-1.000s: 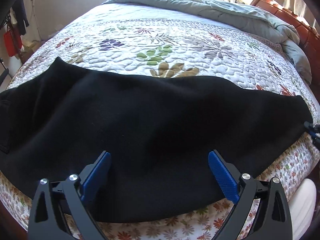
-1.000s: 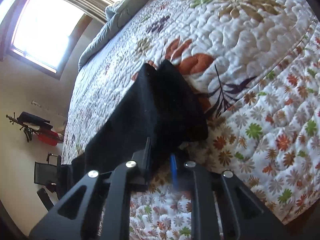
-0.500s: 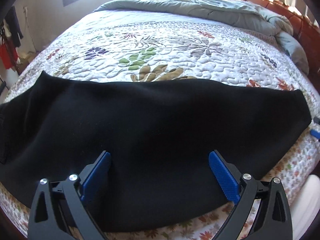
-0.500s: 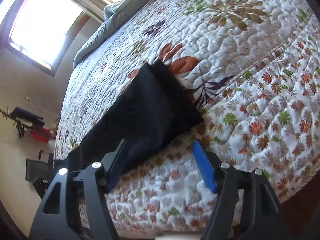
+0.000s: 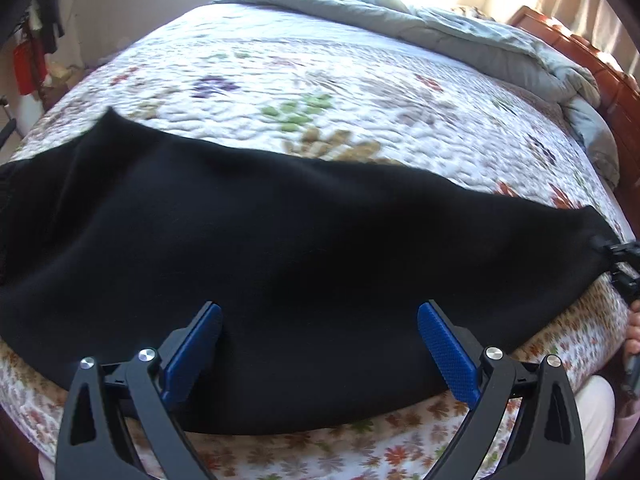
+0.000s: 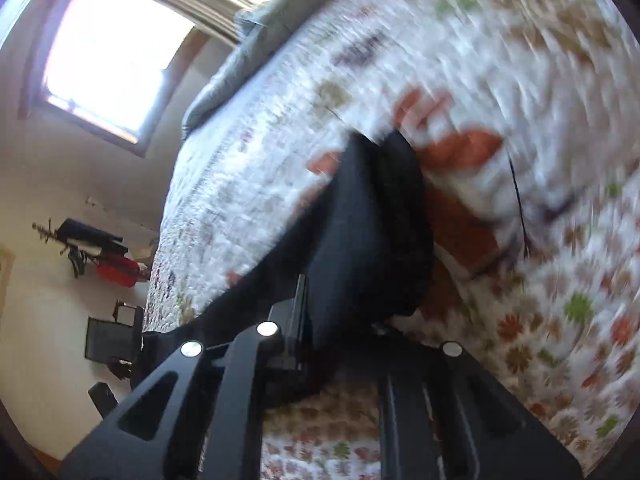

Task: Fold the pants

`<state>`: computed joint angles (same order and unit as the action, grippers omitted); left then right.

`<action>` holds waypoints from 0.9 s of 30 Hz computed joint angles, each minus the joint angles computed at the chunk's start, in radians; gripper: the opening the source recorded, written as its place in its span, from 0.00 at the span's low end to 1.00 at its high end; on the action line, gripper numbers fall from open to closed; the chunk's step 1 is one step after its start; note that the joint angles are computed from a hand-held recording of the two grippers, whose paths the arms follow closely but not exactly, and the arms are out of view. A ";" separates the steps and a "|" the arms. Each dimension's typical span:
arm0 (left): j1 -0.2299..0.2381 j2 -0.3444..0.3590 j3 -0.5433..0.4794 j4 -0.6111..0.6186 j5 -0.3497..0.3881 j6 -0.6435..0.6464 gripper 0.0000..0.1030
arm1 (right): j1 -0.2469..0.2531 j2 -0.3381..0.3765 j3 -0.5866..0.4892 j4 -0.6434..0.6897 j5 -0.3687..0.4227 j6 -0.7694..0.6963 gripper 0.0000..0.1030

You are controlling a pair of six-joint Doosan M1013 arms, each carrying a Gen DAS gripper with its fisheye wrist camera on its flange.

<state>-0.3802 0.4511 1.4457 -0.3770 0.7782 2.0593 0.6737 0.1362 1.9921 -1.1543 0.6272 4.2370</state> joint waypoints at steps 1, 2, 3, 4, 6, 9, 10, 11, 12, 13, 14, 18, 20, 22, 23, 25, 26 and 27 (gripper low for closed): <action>0.003 -0.004 0.004 0.000 -0.017 -0.007 0.96 | 0.009 -0.012 -0.008 -0.025 0.033 -0.011 0.10; 0.006 -0.007 0.005 0.002 -0.033 -0.013 0.96 | 0.025 -0.035 -0.005 -0.087 0.076 0.030 0.10; 0.008 -0.010 0.006 0.004 -0.050 -0.018 0.96 | 0.036 -0.051 0.001 -0.122 0.109 0.062 0.10; 0.010 -0.014 0.009 0.007 -0.075 -0.023 0.96 | 0.046 -0.068 0.008 -0.133 0.154 0.075 0.10; 0.012 -0.012 0.008 0.016 -0.092 -0.029 0.96 | 0.066 -0.091 0.017 -0.077 0.233 0.052 0.10; 0.006 0.025 -0.027 0.079 -0.019 -0.068 0.96 | 0.038 -0.102 0.044 0.176 0.235 -0.058 0.10; -0.001 0.038 -0.032 0.103 -0.010 -0.068 0.96 | 0.024 -0.099 0.055 0.248 0.209 -0.096 0.10; -0.010 0.034 -0.019 0.139 -0.042 -0.069 0.96 | 0.004 -0.088 0.076 0.316 0.155 -0.124 0.10; -0.020 0.027 -0.006 0.173 -0.071 -0.072 0.96 | 0.000 -0.079 0.077 0.332 0.143 -0.132 0.10; -0.022 0.025 -0.011 0.168 -0.053 -0.064 0.96 | 0.015 -0.077 0.080 0.300 0.155 -0.099 0.10; -0.014 0.025 -0.019 0.121 -0.022 -0.039 0.96 | 0.023 -0.080 0.078 0.279 0.167 -0.084 0.10; -0.001 0.017 -0.017 0.048 -0.019 0.009 0.96 | 0.047 -0.087 0.057 0.242 0.239 -0.083 0.11; -0.005 0.048 -0.041 0.085 0.028 -0.004 0.96 | 0.009 -0.071 0.052 0.385 0.210 -0.193 0.12; -0.010 0.040 -0.027 0.100 -0.006 0.031 0.96 | -0.004 -0.067 0.057 0.385 0.190 -0.179 0.13; -0.008 0.038 -0.032 0.096 0.008 0.030 0.96 | -0.009 -0.071 0.053 0.383 0.193 -0.187 0.19; 0.010 0.031 -0.041 0.043 0.040 0.036 0.96 | 0.000 -0.075 0.033 0.416 0.233 -0.242 0.39; 0.021 0.025 -0.041 0.029 0.045 0.033 0.96 | 0.007 -0.075 0.022 0.434 0.257 -0.274 0.49; 0.028 0.019 -0.041 0.024 0.047 0.030 0.96 | 0.017 -0.071 0.007 0.443 0.290 -0.297 0.51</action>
